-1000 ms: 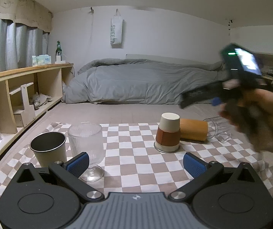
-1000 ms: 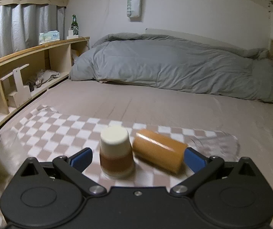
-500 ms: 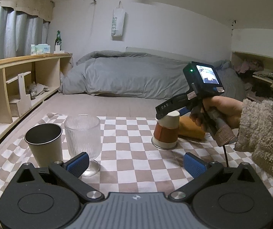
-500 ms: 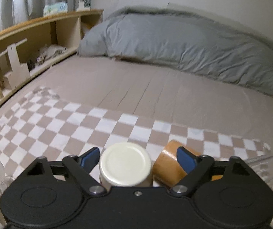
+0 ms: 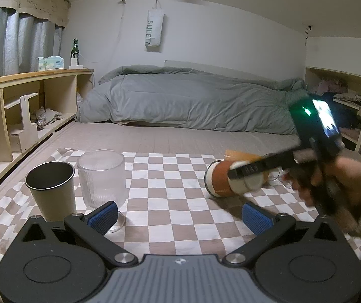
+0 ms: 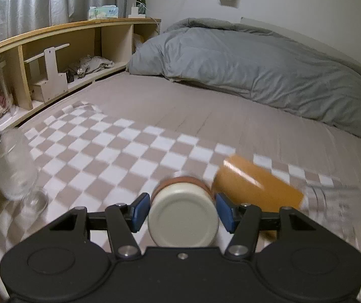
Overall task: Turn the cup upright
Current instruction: 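Lift the cup with the right tool and rotate it toward the left tool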
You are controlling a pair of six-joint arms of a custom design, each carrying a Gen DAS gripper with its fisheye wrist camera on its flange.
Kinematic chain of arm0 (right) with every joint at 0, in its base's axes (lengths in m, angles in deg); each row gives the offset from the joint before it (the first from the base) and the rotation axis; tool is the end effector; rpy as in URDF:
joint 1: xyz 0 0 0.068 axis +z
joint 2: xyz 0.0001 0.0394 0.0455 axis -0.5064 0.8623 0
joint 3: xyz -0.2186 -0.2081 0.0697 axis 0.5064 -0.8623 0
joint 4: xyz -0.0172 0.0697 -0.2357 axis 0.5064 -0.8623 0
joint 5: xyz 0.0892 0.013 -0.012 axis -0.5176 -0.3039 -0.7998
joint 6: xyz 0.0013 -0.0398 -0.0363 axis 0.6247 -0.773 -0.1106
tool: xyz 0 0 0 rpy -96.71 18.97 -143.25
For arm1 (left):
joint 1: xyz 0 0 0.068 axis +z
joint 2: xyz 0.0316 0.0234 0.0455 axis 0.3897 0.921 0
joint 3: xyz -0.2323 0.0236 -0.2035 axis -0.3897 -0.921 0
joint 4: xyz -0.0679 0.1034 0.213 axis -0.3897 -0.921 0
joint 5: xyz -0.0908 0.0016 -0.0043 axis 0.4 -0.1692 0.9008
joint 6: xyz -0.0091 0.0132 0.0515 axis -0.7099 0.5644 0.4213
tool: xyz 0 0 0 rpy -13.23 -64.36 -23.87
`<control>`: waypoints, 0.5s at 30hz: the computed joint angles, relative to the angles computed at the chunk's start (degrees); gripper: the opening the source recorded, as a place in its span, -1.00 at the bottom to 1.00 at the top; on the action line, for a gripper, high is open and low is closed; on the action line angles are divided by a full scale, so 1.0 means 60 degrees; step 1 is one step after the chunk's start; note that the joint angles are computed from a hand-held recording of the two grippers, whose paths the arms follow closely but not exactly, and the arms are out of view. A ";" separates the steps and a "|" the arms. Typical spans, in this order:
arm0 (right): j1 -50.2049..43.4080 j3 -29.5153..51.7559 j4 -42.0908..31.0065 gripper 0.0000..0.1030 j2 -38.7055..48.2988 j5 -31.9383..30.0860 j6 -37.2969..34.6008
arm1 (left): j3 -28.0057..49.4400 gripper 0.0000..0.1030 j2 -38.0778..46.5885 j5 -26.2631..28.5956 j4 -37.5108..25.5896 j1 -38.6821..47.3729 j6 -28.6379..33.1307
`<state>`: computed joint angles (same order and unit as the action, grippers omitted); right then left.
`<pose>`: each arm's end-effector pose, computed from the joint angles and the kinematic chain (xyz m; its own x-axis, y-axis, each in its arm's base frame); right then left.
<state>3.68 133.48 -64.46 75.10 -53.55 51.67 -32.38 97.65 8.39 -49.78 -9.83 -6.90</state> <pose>0.2578 0.1559 0.2371 -0.6103 -0.0922 -0.7868 -0.0631 0.9957 -0.0678 0.1498 -0.0924 0.2562 -0.4187 0.1188 -0.9003 0.4134 0.9076 -0.0726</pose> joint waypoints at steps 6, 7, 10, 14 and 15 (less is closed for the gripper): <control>0.0573 -0.0807 -0.0354 0.12 -0.0443 0.0170 0.0836 | 0.0272 1.00 0.0485 0.0447 -0.0063 0.0036 -0.0402; 0.0742 -0.0969 -0.0373 0.12 -0.0501 0.0188 0.1014 | 0.0403 1.00 0.0671 0.0624 -0.0128 0.0063 -0.0499; 0.1081 -0.1367 -0.0587 0.11 -0.0715 -0.0094 0.1470 | 0.1101 1.00 0.1374 0.1364 -0.0666 0.0224 -0.0750; 0.1604 -0.1979 -0.0294 0.10 -0.1027 0.0128 0.1277 | 0.2443 0.99 0.2794 0.2846 -0.1650 0.0626 -0.1205; 0.1613 -0.2111 -0.0194 0.10 -0.1119 0.0091 0.1258 | 0.2744 0.98 0.3154 0.3112 -0.1842 0.0683 -0.1329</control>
